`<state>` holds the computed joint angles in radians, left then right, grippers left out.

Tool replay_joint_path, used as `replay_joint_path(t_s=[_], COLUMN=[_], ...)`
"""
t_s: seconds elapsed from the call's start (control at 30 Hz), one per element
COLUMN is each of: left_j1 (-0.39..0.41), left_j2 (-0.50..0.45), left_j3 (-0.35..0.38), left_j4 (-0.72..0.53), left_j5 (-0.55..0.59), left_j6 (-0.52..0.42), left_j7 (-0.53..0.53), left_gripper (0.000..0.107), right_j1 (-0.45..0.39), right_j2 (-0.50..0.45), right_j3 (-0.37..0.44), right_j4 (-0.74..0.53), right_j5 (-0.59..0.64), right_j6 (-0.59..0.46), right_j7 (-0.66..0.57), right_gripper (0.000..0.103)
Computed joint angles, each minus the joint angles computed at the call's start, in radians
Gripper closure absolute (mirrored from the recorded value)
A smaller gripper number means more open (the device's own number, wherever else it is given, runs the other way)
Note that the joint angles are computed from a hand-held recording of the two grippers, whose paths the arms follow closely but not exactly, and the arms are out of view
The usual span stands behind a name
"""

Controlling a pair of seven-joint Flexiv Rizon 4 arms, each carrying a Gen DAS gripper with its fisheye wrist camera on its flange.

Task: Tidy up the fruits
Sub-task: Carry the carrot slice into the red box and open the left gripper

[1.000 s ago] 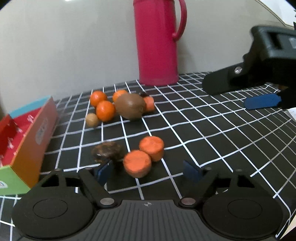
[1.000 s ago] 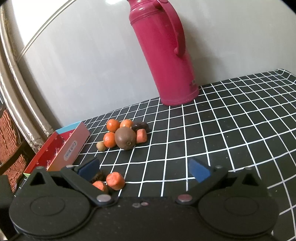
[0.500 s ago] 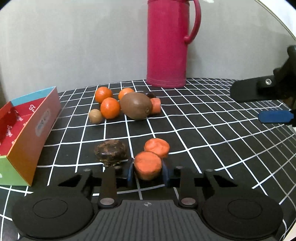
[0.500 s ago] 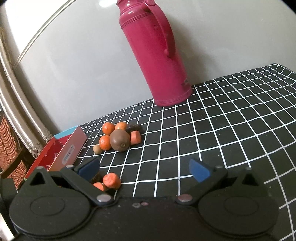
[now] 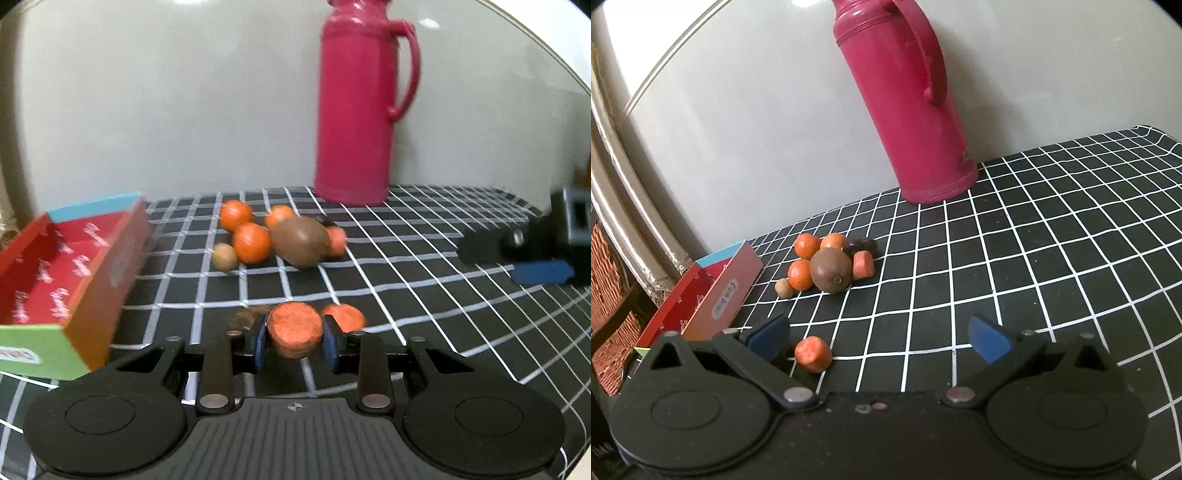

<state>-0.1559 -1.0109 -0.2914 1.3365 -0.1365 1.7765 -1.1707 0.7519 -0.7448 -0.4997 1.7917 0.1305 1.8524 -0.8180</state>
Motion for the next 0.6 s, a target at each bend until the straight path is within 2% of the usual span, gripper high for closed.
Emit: replay_joint_path(t_s=[0.13,0.3,0.43,0.6], left_j1=[0.007,-0.021,-0.040,-0.080], left_j2=[0.015,0.027,0.032,0.013], left_j3=[0.029,0.138,0.227,0.346], left_j4=[0.009,-0.008,-0.020,-0.064], left_j5=[-0.012,-0.075,-0.156,-0.228], left_j6=[0.060,0.126,0.103,0.008], left_j7=[-0.030,-0.091,-0.126,-0.150], left_gripper=[0.076,0.076,0.076,0.076], right_j1=[-0.003,-0.013,-0.028,-0.039], right_j2=[-0.011,-0.028,-0.044,-0.066], right_j3=[0.005,0.021,0.039,0.057], right_j4=[-0.017,-0.052,-0.088,-0.137], right_j5=[-0.008,-0.030,-0.060,-0.105], right_j6=[-0.006,-0.023,-0.043,-0.069], right_j7=[-0.001,0.002,0.013,0.031], right_gripper=[0.000,0.000,0.000,0.000])
